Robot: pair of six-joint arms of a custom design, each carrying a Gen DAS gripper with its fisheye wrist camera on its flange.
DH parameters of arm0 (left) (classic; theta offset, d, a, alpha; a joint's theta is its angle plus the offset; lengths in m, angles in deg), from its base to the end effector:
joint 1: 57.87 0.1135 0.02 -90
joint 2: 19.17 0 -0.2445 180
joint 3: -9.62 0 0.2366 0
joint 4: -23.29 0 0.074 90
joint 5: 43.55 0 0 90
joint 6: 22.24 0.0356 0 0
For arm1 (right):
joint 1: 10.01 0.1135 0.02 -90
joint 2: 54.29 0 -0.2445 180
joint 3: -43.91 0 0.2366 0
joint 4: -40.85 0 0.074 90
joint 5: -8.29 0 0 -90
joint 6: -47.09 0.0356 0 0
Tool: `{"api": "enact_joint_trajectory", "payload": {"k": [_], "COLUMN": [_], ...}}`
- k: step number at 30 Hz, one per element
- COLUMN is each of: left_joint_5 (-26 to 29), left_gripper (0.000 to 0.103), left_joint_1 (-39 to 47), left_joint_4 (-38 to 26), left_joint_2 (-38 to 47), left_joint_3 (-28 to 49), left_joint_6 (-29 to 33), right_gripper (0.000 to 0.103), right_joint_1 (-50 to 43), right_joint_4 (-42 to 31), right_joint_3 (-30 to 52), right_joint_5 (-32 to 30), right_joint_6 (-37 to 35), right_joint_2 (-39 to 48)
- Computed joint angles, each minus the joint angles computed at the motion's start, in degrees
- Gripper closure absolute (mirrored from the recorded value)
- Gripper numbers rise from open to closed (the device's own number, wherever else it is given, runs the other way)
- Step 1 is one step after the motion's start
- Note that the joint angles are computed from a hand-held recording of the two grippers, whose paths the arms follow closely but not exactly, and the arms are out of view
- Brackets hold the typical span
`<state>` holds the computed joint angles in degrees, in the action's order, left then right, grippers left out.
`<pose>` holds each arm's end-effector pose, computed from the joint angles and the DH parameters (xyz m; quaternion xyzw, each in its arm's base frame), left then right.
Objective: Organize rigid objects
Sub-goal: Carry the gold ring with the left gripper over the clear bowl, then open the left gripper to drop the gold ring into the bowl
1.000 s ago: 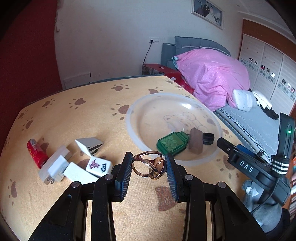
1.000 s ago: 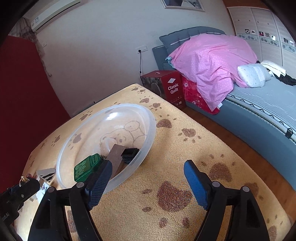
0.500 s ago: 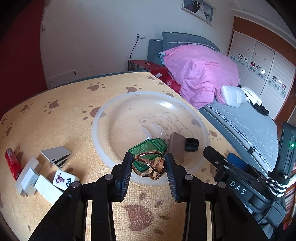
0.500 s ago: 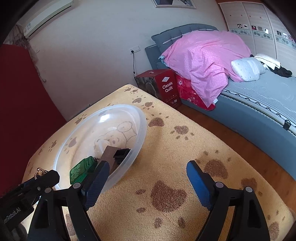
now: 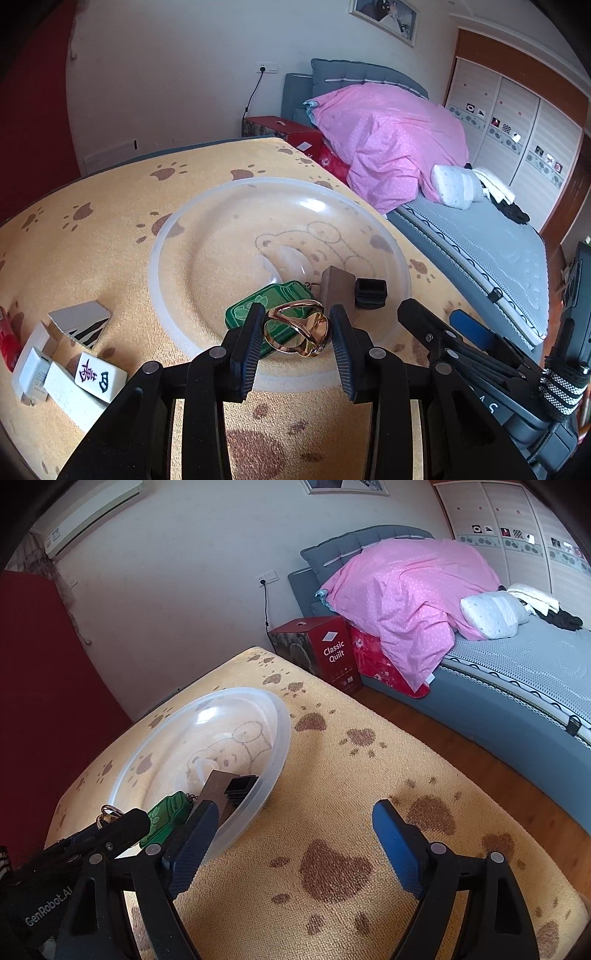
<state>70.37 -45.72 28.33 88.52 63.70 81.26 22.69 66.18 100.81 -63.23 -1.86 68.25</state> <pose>0.3014 0.0501 0.0761 0.0841 0.9141 -0.1122 0.3804 0.2849 0.1695 0.0344 0.1325 0.8884 0.1323 0.4192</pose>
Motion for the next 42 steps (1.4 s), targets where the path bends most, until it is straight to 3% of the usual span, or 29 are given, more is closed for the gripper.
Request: {"api": "enact_joint_trajectory", "payload": {"k": [2, 6, 16, 19, 28, 42], "left_joint_5": [0.11, -0.04, -0.65, -1.69, -1.57, 0.68], "left_gripper": [0.064, 0.043, 0.043, 0.036, 0.031, 0.025], "left_joint_1": [0.03, 1.15, 2.95, 3.13, 5.22, 15.24], "left_joint_4": [0.2, 0.59, 2.05, 3.13, 4.04, 2.96], "left_joint_2": [0.61, 1.04, 0.19, -0.63, -3.48, -3.92], "left_joint_3": [0.29, 0.47, -1.74, -3.06, -5.92, -7.09], "left_joint_6": [-0.21, -1.54, 0.2, 0.52, 1.56, 3.49], "right_gripper": [0.015, 0.015, 0.015, 0.015, 0.015, 0.014], "right_joint_1": [-0.16, 0.13, 0.2, 0.18, 0.25, 0.2], "right_joint_4": [-0.02, 0.04, 0.04, 0.08, 0.13, -0.47], "right_joint_3": [0.17, 0.53, 0.4, 0.37, 0.37, 0.34], "right_joint_5": [-0.18, -0.05, -0.03, -0.06, 0.04, 0.09], "right_joint_6": [0.29, 0.2, 0.5, 0.44, 0.46, 0.28], "right_joint_2": [0.26, 0.67, 0.63, 0.63, 0.65, 0.0]}}
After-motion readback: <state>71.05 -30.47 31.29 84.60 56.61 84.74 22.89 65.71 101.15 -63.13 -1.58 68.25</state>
